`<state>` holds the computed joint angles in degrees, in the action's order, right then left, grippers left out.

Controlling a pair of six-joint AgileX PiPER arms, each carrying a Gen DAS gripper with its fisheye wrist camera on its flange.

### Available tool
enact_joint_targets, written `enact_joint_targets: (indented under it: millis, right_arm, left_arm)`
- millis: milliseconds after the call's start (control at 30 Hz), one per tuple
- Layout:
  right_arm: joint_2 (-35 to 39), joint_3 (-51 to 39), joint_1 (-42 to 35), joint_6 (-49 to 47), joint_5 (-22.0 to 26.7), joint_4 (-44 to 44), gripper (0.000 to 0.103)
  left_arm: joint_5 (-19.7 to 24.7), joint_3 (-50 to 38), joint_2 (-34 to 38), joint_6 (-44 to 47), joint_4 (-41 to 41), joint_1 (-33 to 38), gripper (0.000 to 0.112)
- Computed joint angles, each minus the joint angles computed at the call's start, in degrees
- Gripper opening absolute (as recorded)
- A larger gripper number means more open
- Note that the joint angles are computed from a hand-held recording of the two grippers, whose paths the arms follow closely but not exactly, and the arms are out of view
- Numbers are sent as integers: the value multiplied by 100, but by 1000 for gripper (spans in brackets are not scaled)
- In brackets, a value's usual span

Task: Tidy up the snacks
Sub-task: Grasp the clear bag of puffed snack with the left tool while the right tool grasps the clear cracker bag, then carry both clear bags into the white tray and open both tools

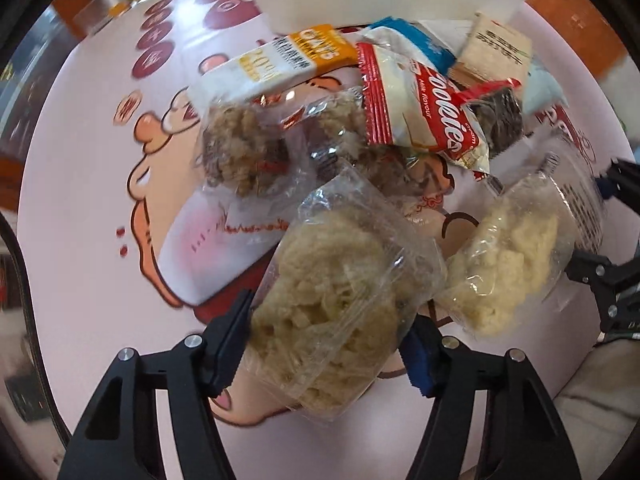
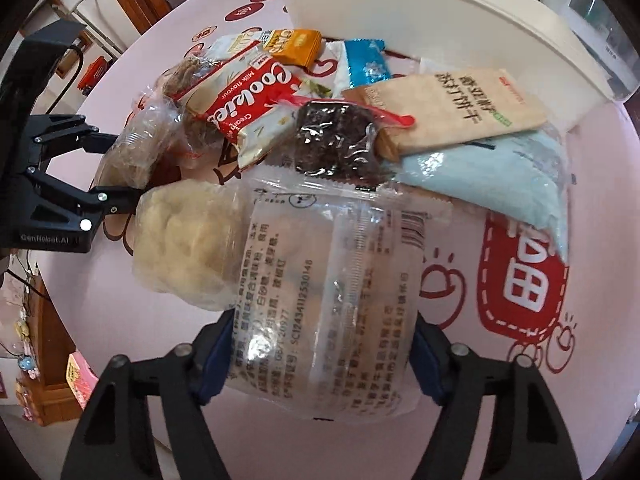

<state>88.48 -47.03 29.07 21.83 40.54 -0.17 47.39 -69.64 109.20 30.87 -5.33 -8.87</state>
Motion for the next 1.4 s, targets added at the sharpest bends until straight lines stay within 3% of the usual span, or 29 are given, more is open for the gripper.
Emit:
enact_joint_targets:
  millis: [267,467,767,1000,1400]
  right_arm:
    - [-353,24,-377,-394,120,311,65]
    - [-901,161,-1030,-1272,223,936,64]
    - [-1749,-184,-1035,-972,710,513,64]
    - [-1723,-966,-1094,-881,953,134,64]
    - [-929,-3053,-1674,-1007,1411,-329,65]
  left_arm:
    - [118,472,-776,-145,-642,36,64]
    - [280,498,-1013,-312,-946,10,64]
    - [633,-13,-1614,-946,-942,-245,64]
    - [827,-1172,-1551,-1599,-592,-721,64]
    - [1527,-4069,-375,-2075,-305,-1281,64]
